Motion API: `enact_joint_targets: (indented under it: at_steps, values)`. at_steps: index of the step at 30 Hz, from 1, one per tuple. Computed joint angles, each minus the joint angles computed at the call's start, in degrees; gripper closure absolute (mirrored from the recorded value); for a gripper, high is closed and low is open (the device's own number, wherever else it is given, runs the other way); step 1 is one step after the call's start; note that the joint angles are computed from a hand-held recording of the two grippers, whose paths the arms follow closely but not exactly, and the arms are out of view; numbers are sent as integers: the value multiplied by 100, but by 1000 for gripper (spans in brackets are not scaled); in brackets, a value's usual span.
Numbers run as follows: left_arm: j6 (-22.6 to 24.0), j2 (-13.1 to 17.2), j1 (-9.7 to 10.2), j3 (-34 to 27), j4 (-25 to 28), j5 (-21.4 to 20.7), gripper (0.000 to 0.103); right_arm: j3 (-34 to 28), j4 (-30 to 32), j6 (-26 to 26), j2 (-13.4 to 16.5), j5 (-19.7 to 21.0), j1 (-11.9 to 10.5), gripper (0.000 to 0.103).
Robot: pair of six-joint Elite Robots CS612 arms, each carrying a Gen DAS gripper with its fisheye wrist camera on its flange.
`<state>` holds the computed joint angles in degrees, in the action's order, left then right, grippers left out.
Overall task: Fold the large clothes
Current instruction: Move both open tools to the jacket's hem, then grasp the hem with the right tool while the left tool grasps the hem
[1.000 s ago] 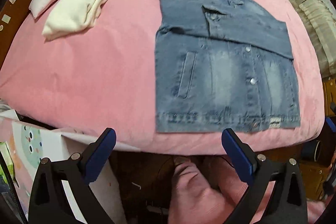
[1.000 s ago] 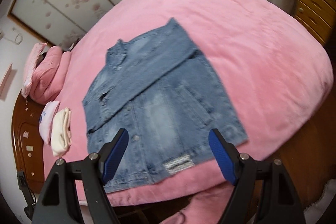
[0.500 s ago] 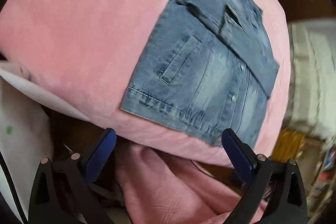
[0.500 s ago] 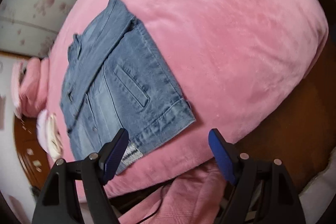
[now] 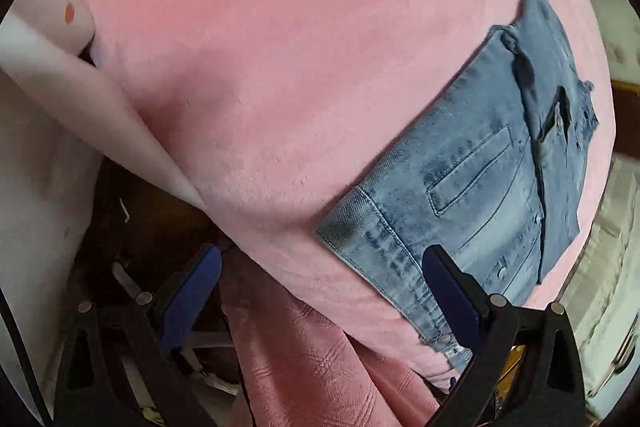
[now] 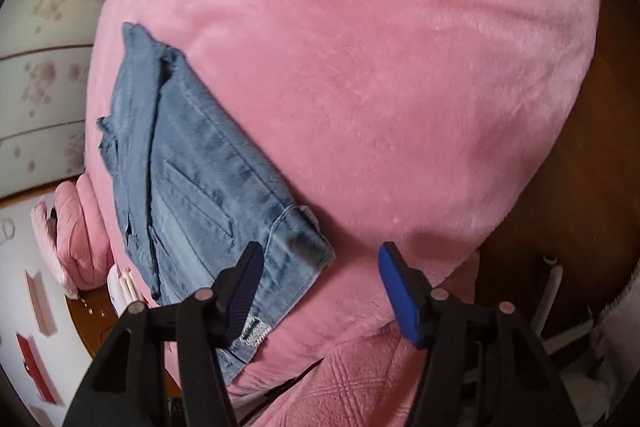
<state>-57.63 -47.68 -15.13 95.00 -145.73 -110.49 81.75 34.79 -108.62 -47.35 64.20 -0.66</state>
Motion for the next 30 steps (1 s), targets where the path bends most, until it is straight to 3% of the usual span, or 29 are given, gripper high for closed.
enact_joint_targets:
  at_steps: [6,13,17,21,26,30]
  values:
    - [346,201,-89,-377,607,234,3,-498,601,-578,305,-21,14,48]
    - [471,539,-151,-881,1051,48,3,-1389,1722,-1504,848,136,121,57]
    - [1020,786,-179,-1376,1710,-183,3,-1921,2381,-2055,1145,351,193,59]
    - [1667,999,-299,-1870,2680,51,6,-2345,2922,-2544,1393,594,267,63]
    - [2140,1023,-422,-1980,2940,420,25,-2419,2965,-2624,1418,643,308,73]
    - [2002,927,-422,-1838,2731,521,43,-2217,2716,-2358,1324,327,232,76]
